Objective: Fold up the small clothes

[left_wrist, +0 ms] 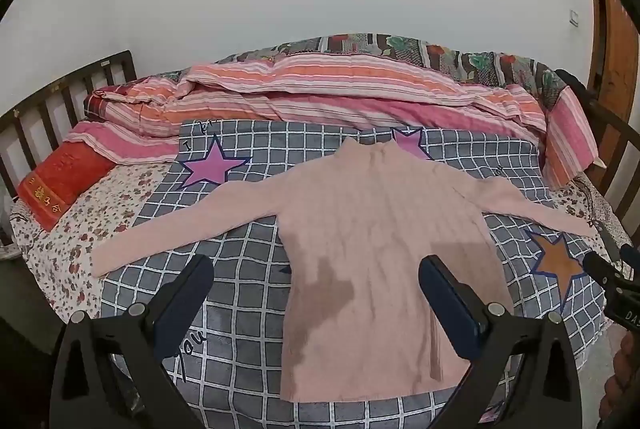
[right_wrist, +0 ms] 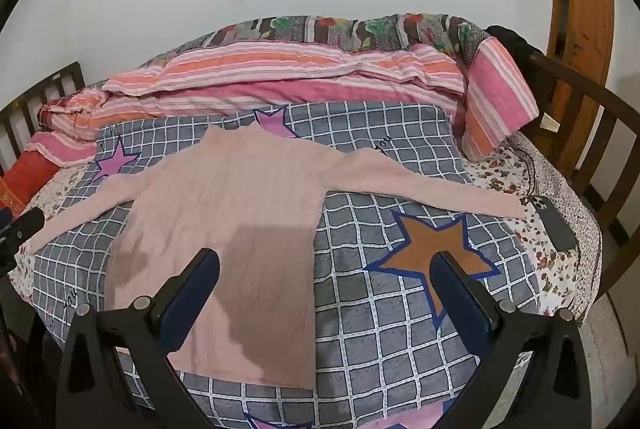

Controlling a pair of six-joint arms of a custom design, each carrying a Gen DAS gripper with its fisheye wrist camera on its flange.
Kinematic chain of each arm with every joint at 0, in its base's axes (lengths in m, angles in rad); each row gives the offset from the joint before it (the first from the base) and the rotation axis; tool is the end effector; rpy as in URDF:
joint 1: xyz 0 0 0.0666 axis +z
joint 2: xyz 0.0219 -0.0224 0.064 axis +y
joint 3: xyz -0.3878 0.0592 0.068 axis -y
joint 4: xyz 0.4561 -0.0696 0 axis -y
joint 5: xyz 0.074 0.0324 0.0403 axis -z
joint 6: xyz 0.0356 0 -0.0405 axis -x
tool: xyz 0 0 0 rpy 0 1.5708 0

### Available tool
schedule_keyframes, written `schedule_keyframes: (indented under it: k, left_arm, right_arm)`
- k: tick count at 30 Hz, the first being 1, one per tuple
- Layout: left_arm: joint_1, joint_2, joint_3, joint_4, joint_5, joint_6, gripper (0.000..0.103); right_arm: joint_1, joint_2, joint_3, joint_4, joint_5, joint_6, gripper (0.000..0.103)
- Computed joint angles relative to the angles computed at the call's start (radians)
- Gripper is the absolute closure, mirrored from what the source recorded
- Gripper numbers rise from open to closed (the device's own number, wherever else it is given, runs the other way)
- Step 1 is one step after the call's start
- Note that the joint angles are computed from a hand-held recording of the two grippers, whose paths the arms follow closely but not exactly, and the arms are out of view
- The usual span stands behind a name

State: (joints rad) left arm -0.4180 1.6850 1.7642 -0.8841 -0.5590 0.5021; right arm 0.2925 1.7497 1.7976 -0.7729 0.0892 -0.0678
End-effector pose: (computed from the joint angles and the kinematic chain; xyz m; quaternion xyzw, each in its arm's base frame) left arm 0.6110 -0.2512 0.4690 -0.1405 0.8865 0.0698 0.4354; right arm 0.6667 0.1970 0.4492 -0.0840 0.9073 0.0335 0.4106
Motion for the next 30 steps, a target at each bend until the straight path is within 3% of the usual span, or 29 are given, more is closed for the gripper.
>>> schedule_keyframes:
  k: [30]
  left_arm:
    - [0.000, 0.003, 0.001, 0.003, 0.001, -0.006, 0.000]
  right_arm:
    - [0.005, -0.007, -0.008, 0.011, -0.018, -0.016, 0.000]
